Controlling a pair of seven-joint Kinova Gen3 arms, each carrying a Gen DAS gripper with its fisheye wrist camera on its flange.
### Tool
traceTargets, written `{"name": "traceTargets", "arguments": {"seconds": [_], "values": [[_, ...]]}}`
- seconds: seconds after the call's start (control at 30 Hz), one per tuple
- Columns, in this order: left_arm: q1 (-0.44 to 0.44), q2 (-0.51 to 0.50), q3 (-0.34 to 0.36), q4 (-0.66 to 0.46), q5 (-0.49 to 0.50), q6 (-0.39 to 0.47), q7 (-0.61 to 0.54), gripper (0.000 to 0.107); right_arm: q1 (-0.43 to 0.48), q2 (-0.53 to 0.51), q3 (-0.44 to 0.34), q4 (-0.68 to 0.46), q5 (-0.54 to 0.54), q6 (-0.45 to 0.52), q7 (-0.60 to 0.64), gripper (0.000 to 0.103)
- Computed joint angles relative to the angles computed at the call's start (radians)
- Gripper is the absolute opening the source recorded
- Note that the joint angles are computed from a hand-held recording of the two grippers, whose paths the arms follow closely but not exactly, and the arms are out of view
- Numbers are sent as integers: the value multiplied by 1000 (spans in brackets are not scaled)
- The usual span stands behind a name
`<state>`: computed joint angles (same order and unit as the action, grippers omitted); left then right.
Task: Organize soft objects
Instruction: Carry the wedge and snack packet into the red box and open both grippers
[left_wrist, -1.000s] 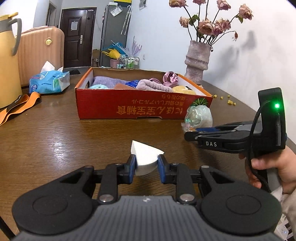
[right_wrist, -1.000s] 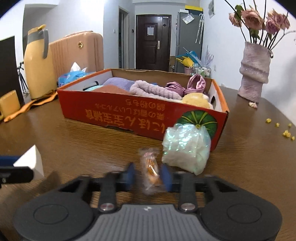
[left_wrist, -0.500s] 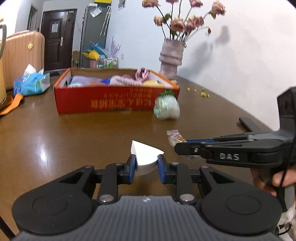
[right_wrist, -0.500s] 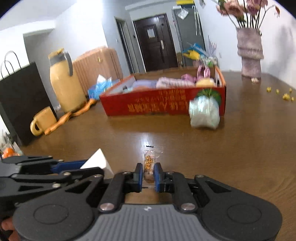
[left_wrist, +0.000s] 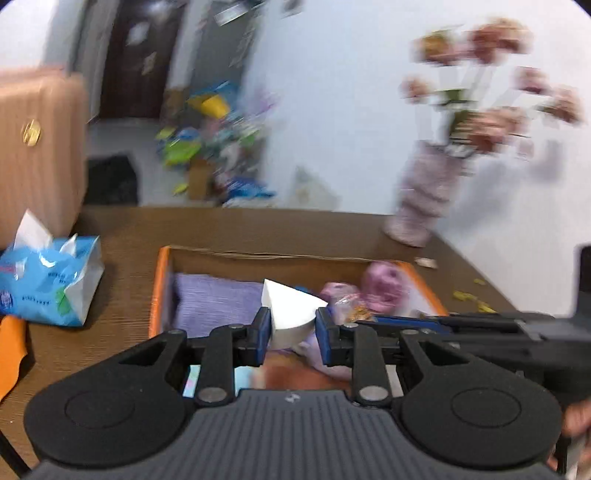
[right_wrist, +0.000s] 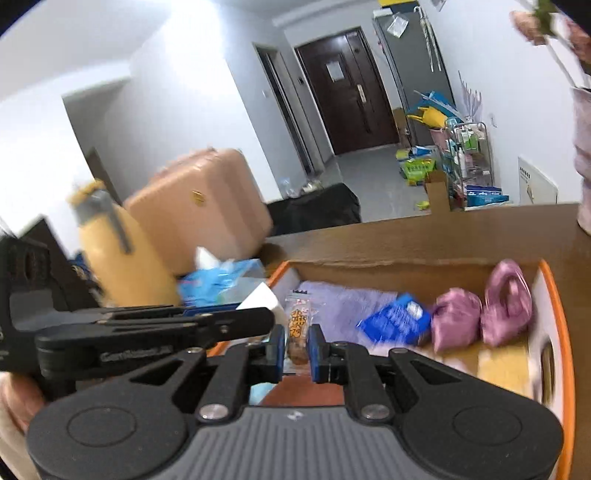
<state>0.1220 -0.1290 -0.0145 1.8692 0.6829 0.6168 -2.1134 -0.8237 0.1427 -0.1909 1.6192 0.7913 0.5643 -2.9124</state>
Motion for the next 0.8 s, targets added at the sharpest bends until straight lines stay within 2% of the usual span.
{"name": "traceTargets", "arguments": {"seconds": [0.1,0.2,0.23,0.3,0.37,0.43,0.53,0.6,0.63,0.73,0.8], "values": [[-16,83,33,-31,-68,-36,55,32,11,94,5,-107,-57,81,114,17],[-38,122,36,-43,-68,-7,39,36,19,140,24,-146,-135,99,202,21],[-52,124,33,-40,-45,2,13,42,12,139,39,-135,-142,87,208,25],[-70,116,34,-28,-29,-1,-15,48,-15,136,73,-128,-124,88,190,40],[-80,95,32,-24,-27,1,-21,48,-50,122,96,-119,-83,110,146,41],[-85,63,26,-31,-40,21,-6,51,-54,97,79,-113,-48,139,123,41],[-78,-11,16,-27,-80,36,24,58,16,49,-50,-114,22,230,100,43],[-70,-73,4,-18,-121,45,49,61,38,6,-120,-107,68,311,82,52],[-66,-104,0,-14,-145,49,66,64,23,-18,-127,-99,89,352,71,53],[-59,-218,-2,22,-223,44,117,72,-96,-92,-82,-72,141,474,38,55],[-53,-305,2,54,-269,29,146,77,-146,-146,-99,-41,185,555,-3,61]]}}
